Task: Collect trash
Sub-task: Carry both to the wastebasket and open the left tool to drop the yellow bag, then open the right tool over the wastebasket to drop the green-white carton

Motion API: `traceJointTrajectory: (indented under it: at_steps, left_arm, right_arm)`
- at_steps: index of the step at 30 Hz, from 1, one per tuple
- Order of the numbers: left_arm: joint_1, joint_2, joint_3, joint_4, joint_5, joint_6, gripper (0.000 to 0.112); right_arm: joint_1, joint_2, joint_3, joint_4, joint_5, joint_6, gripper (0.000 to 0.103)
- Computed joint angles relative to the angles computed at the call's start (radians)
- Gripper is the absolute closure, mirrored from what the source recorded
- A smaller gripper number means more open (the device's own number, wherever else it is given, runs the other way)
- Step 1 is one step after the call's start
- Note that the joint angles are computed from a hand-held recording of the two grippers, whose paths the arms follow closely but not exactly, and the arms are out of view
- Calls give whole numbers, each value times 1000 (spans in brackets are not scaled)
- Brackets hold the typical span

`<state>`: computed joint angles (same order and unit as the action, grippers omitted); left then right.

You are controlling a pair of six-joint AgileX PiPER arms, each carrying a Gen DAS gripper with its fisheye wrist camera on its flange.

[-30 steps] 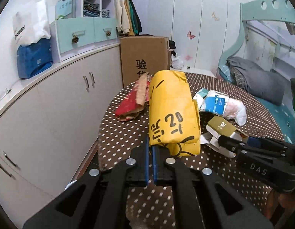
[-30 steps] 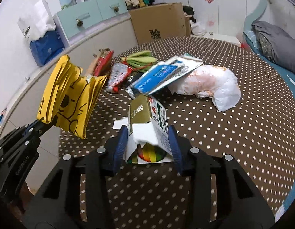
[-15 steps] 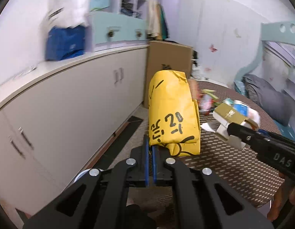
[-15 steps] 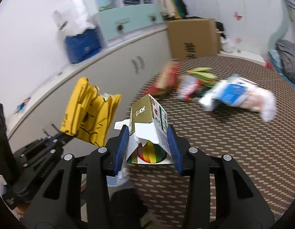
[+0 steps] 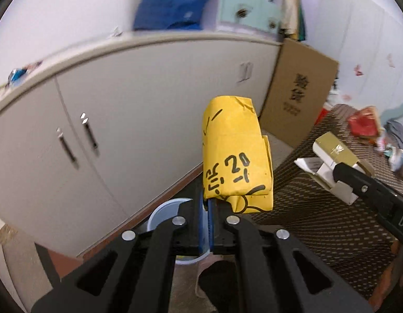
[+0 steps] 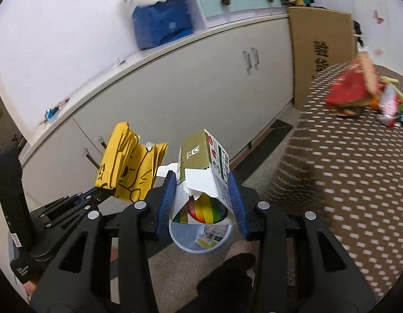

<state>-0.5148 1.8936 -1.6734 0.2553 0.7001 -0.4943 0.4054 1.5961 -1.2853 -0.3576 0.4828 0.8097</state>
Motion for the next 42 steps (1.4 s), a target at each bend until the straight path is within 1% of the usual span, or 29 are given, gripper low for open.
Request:
traceJointTrajectory:
  at_steps: [2, 6, 7, 10, 12, 13, 14, 15, 17, 20, 29, 33, 39, 42]
  left_arm:
    - [18, 26, -14, -8, 14, 3, 109]
    - [61, 121, -103, -48, 56, 38, 109]
    - [63, 128, -101, -50, 55, 38, 109]
    - [71, 201, -191, -65, 117, 62, 107]
    - [79, 240, -235, -74, 152, 53, 93]
    - [83, 251, -247, -88, 162, 59, 75]
    - [84, 257, -251, -100, 161, 66, 66]
    - [82, 255, -241, -96, 148, 65, 66]
    - [71, 258, -239, -73, 146, 59, 65]
    - [68, 259, -238, -82, 144, 64, 64]
    - [59, 216, -189, -78, 108, 54, 63]
    - [58, 201, -167, -72, 91, 40, 59]
    - [73, 181, -137, -80, 74, 42, 58]
    - [88, 162, -112, -66, 57, 12, 54]
  right_arm:
    - [10, 56, -37, -1, -17, -3, 62]
    - [18, 111, -62, -22, -46, 17, 62]
    - [18, 131, -74, -19, -50, 16, 62]
    - [7, 165, -86, 8, -61, -5, 62]
    - [2, 186, -88, 26, -65, -15, 62]
    - [1, 190, -84, 28, -66, -15, 62]
    - [-2, 202, -88, 37, -64, -21, 62]
    - [-4, 209, -86, 49, -67, -29, 62]
    - [-3, 217, -82, 49, -70, -24, 62]
    - [-1, 225, -84, 60, -69, -31, 62]
    - [13, 228, -98, 39, -61, -12, 62]
    - [18, 235, -107, 41, -61, -15, 62]
    - [25, 276, -162, 61, -56, -28, 62]
    - [28, 311, -215, 85, -56, -54, 61]
